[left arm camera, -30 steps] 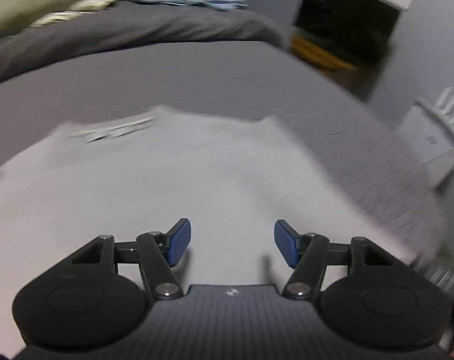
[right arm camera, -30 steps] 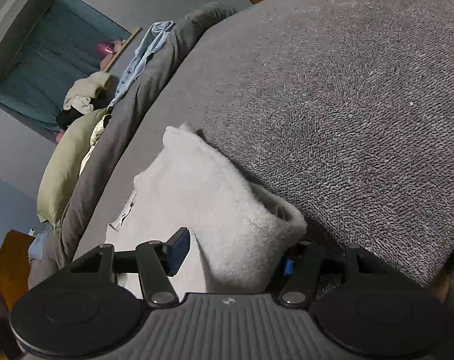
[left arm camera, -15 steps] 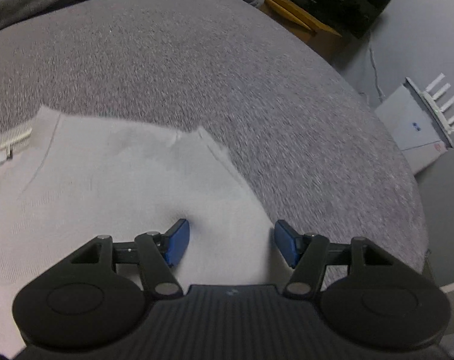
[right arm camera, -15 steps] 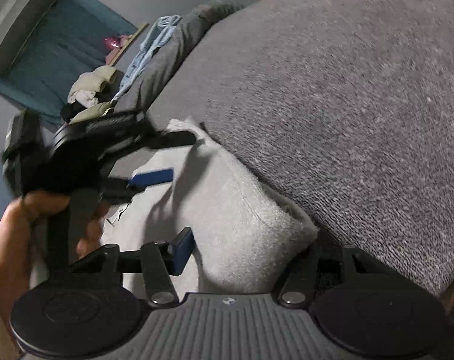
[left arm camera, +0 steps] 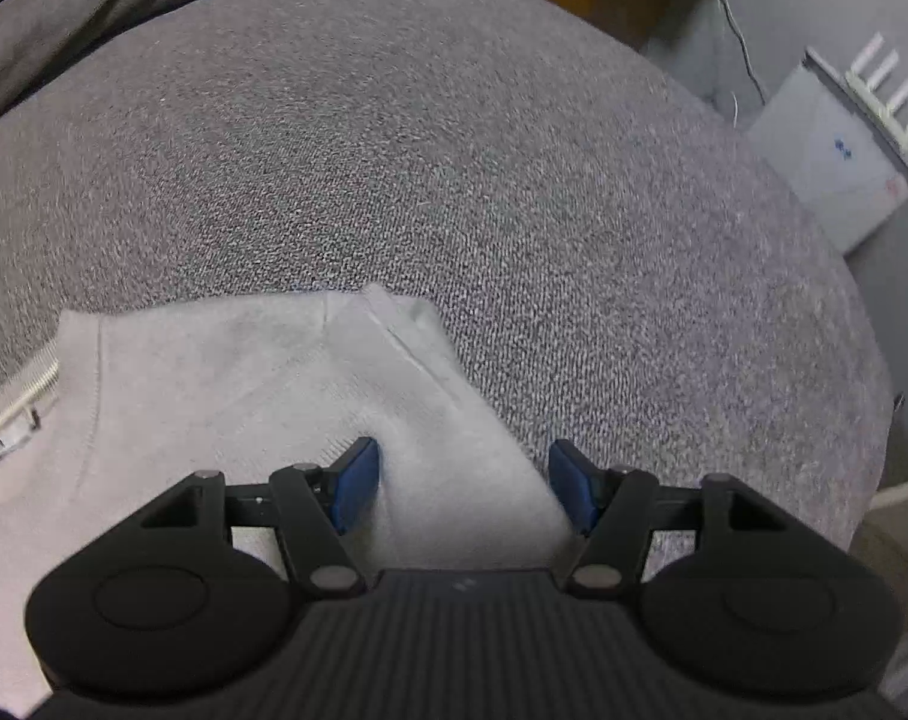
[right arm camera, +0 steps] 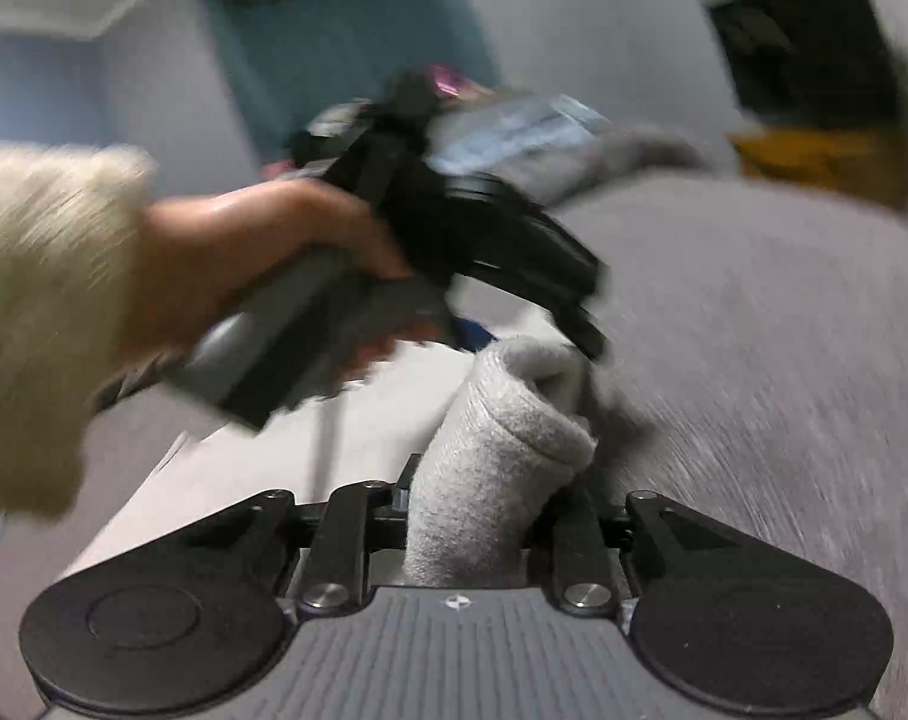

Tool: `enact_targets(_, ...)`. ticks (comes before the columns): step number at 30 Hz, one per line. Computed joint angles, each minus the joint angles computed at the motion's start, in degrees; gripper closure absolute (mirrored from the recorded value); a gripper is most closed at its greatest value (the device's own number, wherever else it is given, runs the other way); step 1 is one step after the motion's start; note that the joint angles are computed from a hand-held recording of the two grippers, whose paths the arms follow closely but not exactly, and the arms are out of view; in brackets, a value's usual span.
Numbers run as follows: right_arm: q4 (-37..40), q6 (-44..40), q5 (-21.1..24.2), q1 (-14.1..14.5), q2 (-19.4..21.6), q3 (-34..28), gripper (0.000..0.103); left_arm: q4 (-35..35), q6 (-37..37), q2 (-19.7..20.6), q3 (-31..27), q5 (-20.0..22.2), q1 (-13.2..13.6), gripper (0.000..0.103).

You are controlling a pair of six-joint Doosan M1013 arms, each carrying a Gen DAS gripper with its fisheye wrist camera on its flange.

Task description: Fold small clothes

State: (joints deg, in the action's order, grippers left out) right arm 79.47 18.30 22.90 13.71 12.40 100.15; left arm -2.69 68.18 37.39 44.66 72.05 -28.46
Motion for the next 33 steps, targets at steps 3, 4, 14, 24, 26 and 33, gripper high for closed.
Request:
enact_targets(3, 6.2, -12.2, 0.7, 0.7, -0.1, 0.4, 0.079, 1.9, 1.8, 0.6, -2.3, 3.6, -0.4, 0.042)
enact_targets(4, 7.4, -14.4, 0.9, 0.9, -0.1, 0.4, 0.079, 3.3, 2.7, 1.0, -3.3, 5.1, -0.7, 0.042)
enact_targets(14, 3.0, -10.4, 9.3, 1.2, 1.7, -3.4, 0.079, 9.6, 0.9, -7.2, 8.0, -2.0, 0.3, 0.086)
enact_targets(24, -4.0, 5.4, 25.5, 0.6, 6.1, -10.9, 0.08, 1.7, -13.3, -26.7, 38.6, -30.2, 7.5, 0.089)
enact_targets(26, -5.5, 8.4, 28.6, 0.9, 7.3, -12.7, 0.08, 1.3, -16.9, -29.5, 43.8, -34.2, 8.5, 0.089)
enact_targets(33, -12.3, 13.7, 30.3, 4.8, 9.3, -15.7, 0.079, 0.4, -22.2, -34.3, 54.3, -41.4, 10.8, 0.092)
